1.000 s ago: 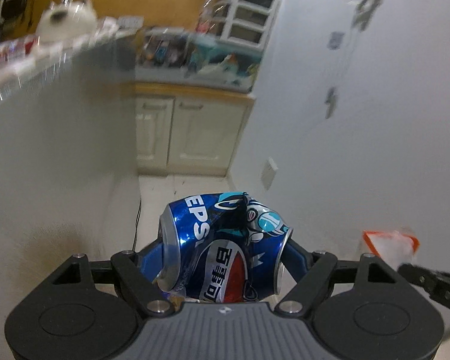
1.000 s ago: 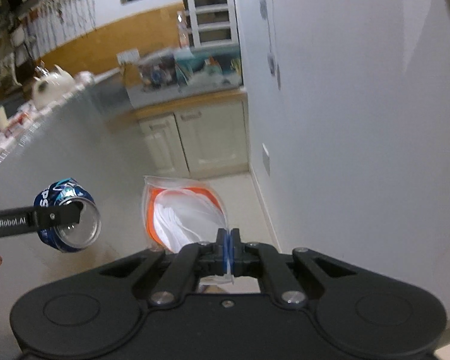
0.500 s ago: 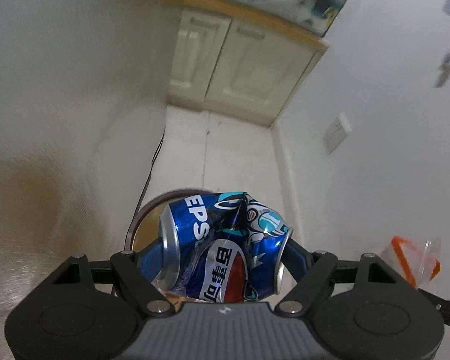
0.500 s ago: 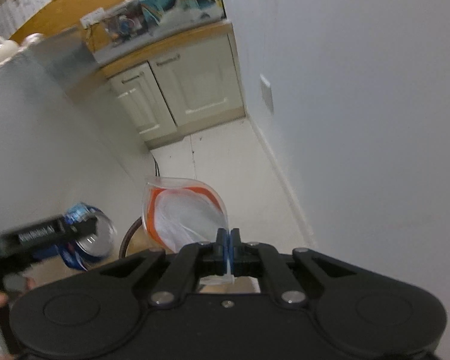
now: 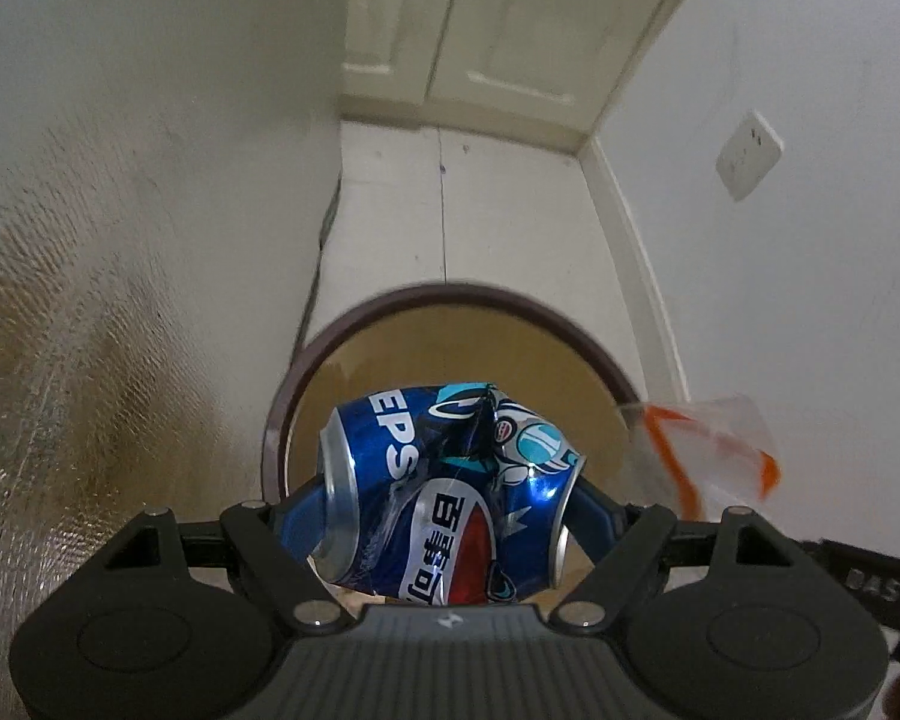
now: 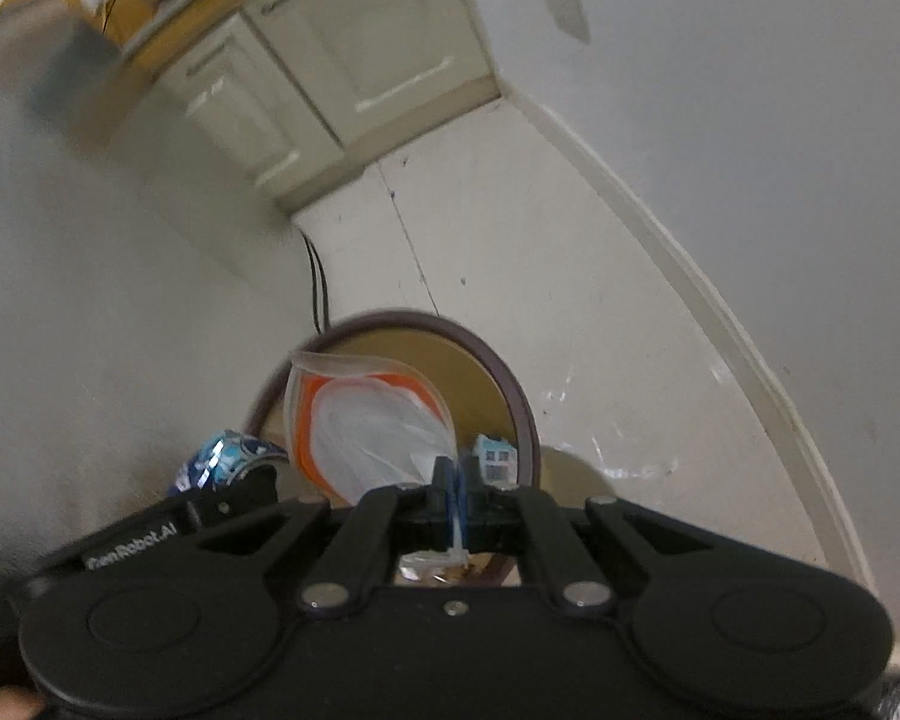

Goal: Collect trash
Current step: 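Open the left tool while the right tool opens, dropping can and bag into the wastebasket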

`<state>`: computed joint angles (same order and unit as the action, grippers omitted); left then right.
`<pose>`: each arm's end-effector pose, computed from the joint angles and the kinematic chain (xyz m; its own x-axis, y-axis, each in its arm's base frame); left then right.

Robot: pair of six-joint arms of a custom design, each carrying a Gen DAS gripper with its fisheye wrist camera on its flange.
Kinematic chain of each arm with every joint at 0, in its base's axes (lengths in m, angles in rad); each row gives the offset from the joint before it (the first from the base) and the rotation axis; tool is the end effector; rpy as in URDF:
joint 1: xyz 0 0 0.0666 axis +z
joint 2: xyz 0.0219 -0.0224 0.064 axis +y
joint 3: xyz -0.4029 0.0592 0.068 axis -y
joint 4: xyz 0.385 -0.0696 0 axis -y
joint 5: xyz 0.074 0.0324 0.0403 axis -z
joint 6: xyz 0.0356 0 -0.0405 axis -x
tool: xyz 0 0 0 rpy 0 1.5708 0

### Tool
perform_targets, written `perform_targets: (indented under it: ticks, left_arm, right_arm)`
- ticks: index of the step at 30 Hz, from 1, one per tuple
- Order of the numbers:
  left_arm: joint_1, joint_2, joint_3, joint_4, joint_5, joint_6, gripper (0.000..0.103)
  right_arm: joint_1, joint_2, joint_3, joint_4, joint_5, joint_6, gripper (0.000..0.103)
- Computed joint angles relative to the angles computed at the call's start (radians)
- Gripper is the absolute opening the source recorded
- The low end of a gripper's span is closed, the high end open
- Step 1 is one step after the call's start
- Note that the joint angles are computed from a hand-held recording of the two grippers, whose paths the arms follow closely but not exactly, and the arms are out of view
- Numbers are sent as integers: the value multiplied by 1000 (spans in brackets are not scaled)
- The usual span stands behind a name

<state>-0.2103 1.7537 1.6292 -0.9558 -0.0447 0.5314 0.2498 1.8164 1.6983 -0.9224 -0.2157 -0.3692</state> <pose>0.5826 -0.1231 0.3699 -0.8390 -0.3386 -0.4261 -0.2751 0.9394 -0.2047 0.6019 0.1610 0.3656 -0.9046 0.1330 -0.4051 -0.0214 0.9347 0.3547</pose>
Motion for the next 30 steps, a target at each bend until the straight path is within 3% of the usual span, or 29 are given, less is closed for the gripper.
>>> perform_targets:
  ticks: [4,10,13,15,24,26,30]
  left_arm:
    - [4,25,17,-24,9,-87,82]
    - [23,43,8,-5,58,-120,82]
    - [24,44,6,-10,70,-134,82]
    - [24,52,12,-20,77,-150,82]
    - [27,100,59,-42,68,-139,87]
    - [30,104,66,-52,75,-132,95]
    - [29,103,75,-79,53,-141,97]
  right_arm:
    - [4,34,-16,19,-13,25,3]
    - [0,79,-3,84,-10,-26,8]
    - [0,77,-14,119,-15,-14,21]
    - [-1,79,-14,123,-20,0,37]
    - [-14,98,31,57,-45,31,44]
    - [-13,105,47,36,-46,52,44]
    - [-11,112,67,0,-36,91,48]
